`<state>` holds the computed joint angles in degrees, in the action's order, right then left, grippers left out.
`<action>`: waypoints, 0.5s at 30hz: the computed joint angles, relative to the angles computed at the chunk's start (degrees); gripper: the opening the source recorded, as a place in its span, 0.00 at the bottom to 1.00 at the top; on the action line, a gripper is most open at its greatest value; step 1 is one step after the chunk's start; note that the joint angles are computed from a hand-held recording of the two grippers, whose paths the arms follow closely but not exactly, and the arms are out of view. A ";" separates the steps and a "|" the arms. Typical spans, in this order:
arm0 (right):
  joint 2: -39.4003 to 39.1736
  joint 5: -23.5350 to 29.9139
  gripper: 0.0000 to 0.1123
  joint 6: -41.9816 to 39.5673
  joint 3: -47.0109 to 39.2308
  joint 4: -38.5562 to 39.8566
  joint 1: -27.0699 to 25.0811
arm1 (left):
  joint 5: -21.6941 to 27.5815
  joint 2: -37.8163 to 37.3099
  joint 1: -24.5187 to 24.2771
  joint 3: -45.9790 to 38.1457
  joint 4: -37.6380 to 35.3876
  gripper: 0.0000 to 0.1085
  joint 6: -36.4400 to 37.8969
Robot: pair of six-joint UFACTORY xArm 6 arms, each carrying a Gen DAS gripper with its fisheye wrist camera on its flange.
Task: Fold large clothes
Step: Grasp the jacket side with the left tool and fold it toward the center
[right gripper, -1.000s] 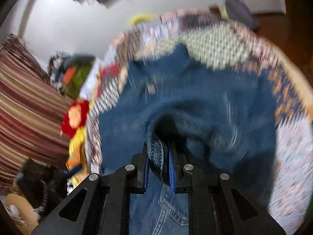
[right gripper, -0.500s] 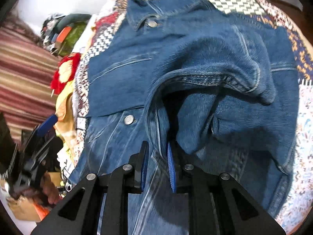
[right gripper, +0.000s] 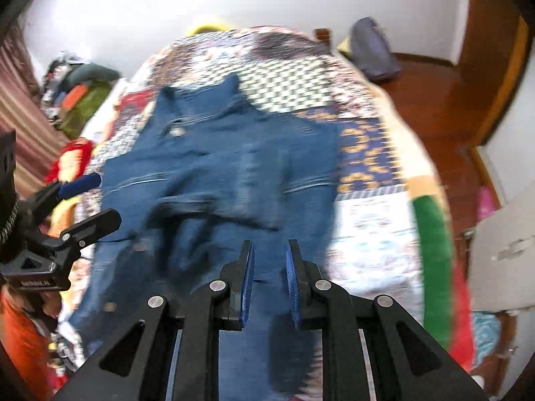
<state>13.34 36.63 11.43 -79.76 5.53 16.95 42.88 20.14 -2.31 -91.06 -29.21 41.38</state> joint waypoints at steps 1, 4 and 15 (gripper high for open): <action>-0.28 -0.11 0.13 0.48 0.68 -1.06 -0.74 | 1.16 2.00 -0.98 -2.49 1.83 0.82 -0.38; -0.10 0.03 0.13 -0.37 1.55 0.43 -2.71 | 4.25 5.89 -2.96 -7.28 4.37 0.78 -0.28; 3.90 1.68 0.13 -3.62 0.98 7.54 -4.13 | 6.58 19.00 -9.59 -19.61 23.71 0.82 -2.22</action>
<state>17.24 38.31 7.81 -78.78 13.06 12.82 49.47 39.14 -11.89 -110.68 -5.50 39.17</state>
